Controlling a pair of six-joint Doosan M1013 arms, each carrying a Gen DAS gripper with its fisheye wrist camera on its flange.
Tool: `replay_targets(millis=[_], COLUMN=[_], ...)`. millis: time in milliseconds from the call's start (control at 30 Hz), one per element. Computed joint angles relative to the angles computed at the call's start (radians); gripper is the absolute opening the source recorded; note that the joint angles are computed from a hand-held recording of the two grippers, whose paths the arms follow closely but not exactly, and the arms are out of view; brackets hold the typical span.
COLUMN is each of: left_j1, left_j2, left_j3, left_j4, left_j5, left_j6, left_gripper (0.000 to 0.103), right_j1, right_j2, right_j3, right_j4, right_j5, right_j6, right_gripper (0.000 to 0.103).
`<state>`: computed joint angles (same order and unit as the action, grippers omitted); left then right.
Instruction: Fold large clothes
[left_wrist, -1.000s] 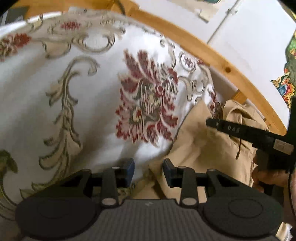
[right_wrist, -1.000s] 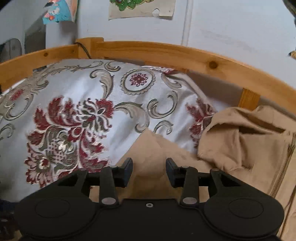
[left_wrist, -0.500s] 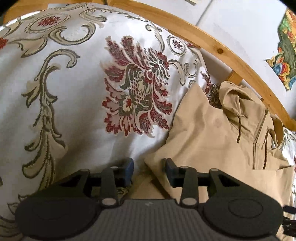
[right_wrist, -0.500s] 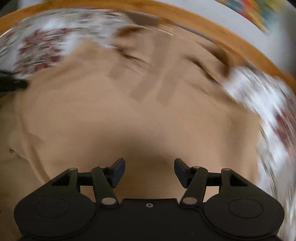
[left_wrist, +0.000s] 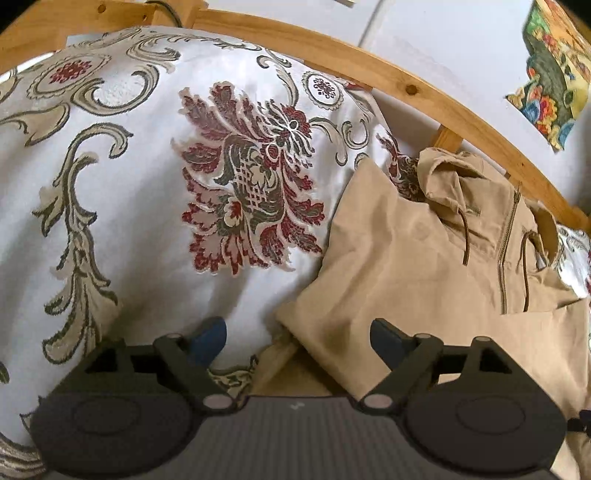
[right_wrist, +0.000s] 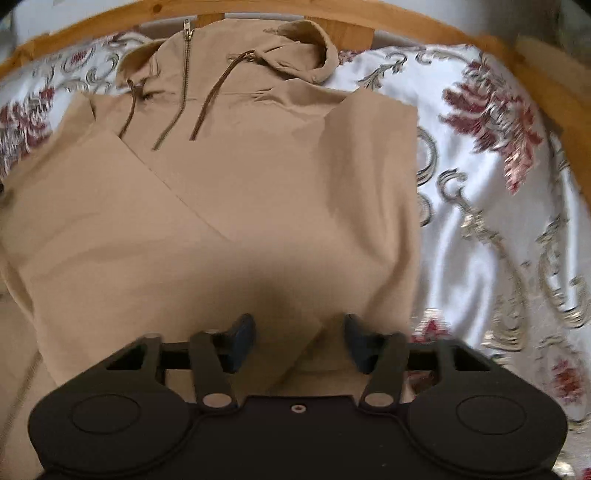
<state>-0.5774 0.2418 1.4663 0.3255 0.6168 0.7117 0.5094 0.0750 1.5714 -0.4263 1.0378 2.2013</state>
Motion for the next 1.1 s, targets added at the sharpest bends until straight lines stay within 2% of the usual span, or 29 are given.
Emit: replay_targets(millis=[33,100,167,333,467,533,633,700,800,867,1000,1100], left_j1=[-0.001,-0.002,-0.001,-0.002,-0.016,-0.020,-0.013,-0.010,-0.015,-0.018,-0.021,-0.019], left_j2=[0.000,0.001,0.000,0.006,0.022,0.026,0.024,0.025,0.024,0.025,0.023,0.023], left_j3=[0.000,0.000,0.001,-0.004,-0.023,-0.030,-0.036,-0.046,-0.054,-0.060,-0.057,-0.056], left_j4=[0.004,0.007,0.004,0.023,0.059,0.060,0.013,-0.014,-0.026,-0.037,-0.041,-0.044], left_j5=[0.002,0.003,0.001,0.023,0.076,0.091,0.086,0.102,0.113,0.122,0.109,0.099], left_j6=[0.002,0.003,0.005,-0.001,0.057,0.082,0.065,0.039,0.014,0.018,0.022,0.016], left_gripper=[0.089,0.089,0.088,0.084,0.084,0.085,0.089,0.092,0.096,0.098,0.100,0.100], right_j1=[0.004,0.014,0.029,0.070,0.072,0.074,0.050,0.034,0.006,-0.015,-0.041,-0.038], right_j2=[0.012,0.021,0.021,0.020,0.045,0.052,0.028,0.033,0.086,0.143,0.283,0.395], right_j3=[-0.013,-0.024,-0.030,-0.025,-0.014,-0.015,-0.020,-0.050,-0.146,-0.232,-0.432,-0.575], right_j4=[-0.002,-0.023,-0.064,-0.287,-0.291,-0.299,-0.272,-0.275,-0.262,-0.279,-0.356,-0.456], right_j5=[0.028,0.051,0.071,0.130,0.151,0.152,0.063,0.008,-0.038,-0.068,-0.065,0.028], right_j6=[-0.008,-0.052,-0.093,-0.074,-0.107,-0.106,0.016,0.063,0.020,0.007,0.017,-0.090], right_gripper=[0.029,0.008,0.003,0.002,0.003,0.008,0.020,0.042,0.062,0.070,0.072,0.067])
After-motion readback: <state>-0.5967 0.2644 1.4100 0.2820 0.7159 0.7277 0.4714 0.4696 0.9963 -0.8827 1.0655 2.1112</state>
